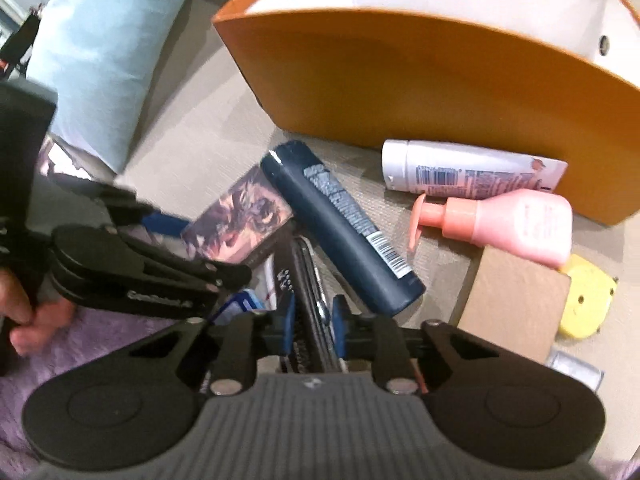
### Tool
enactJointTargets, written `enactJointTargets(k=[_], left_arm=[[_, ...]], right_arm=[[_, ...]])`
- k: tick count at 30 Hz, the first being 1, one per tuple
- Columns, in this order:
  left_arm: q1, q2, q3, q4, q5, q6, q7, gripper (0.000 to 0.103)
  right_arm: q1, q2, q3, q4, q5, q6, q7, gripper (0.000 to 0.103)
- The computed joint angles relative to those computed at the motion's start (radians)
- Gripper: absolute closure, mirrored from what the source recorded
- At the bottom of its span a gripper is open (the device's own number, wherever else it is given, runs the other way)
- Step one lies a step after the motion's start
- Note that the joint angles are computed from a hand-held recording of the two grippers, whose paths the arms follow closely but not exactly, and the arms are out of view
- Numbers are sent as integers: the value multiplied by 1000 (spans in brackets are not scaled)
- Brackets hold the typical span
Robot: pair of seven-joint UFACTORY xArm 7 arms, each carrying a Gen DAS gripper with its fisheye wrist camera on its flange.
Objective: Organize rigid objects
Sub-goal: 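Grasp the anime photo card box with the left gripper while the right grasps the plaid tin, then lift and carry the card box and plaid tin over the orange box with both grippers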
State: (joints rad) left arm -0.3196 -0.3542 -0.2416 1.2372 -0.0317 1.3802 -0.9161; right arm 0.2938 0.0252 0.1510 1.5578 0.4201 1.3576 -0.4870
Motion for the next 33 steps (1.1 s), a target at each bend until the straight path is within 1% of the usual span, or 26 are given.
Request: enactJointTargets(k=[3, 4, 6, 7, 8, 9, 10, 12, 13, 15, 17, 19, 20, 23, 25, 27, 29, 30, 31, 32, 33], left_arm=[[13, -31, 0, -7, -14, 2, -69, 31], [18, -30, -8, -2, -4, 7, -92, 31], [18, -22, -10, 6, 0, 14, -104, 31], [14, -18, -5, 11, -9, 15, -94, 32], [9, -28, 5, -4, -28, -10, -78, 32], [3, -74, 28, -61, -62, -43, -51, 32], [1, -89, 47, -82, -92, -64, -25, 31], [4, -130, 81, -132, -142, -114, 29, 27], [9, -153, 94, -151, -166, -130, 44, 26], [33, -187, 107, -169, -173, -131, 56, 25], [63, -206, 103, -171, -154, -110, 48, 26], [84, -207, 95, -177, -140, -88, 34, 31], [89, -211, 100, -189, -145, -96, 39, 30], [94, -229, 96, -247, -187, -186, 14, 27], [95, -249, 107, -274, -206, -214, 9, 25], [94, -233, 87, -287, -226, -267, -30, 25], [89, -235, 84, -306, -234, -306, -52, 30], [84, -250, 89, -323, -247, -327, -58, 39], [80, -265, 93, -342, -265, -351, -73, 42], [80, -275, 91, -346, -266, -349, -92, 43], [81, -278, 84, -340, -255, -343, -103, 48]], right_arm=[[-1, -61, -3, -61, -18, -82, 17, 89], [9, -86, 7, -109, -36, -143, 39, 89], [16, -126, 10, -159, -74, -197, 73, 89], [20, -133, 10, -171, -83, -204, 78, 89], [27, -139, 12, -187, -81, -201, 86, 89], [30, -132, 7, -185, -70, -181, 93, 89], [33, -129, 6, -193, -52, -190, 105, 89], [32, -112, -3, -182, -19, -185, 116, 86], [31, -98, -4, -171, -12, -177, 127, 83], [31, -79, -1, -157, -12, -170, 148, 79], [32, -85, 1, -148, -12, -147, 166, 78], [36, -84, 6, -152, -17, -154, 167, 78], [35, -88, 4, -144, -22, -144, 168, 79], [38, -90, 7, -144, -39, -152, 160, 80], [39, -89, 9, -144, -53, -158, 164, 81], [38, -85, 8, -147, -65, -167, 178, 81], [36, -77, 6, -138, -60, -161, 198, 81], [35, -75, 5, -135, -57, -159, 202, 81], [34, -75, 5, -135, -53, -159, 204, 81], [35, -73, 6, -137, -52, -164, 204, 81], [36, -72, 7, -138, -52, -166, 206, 81]])
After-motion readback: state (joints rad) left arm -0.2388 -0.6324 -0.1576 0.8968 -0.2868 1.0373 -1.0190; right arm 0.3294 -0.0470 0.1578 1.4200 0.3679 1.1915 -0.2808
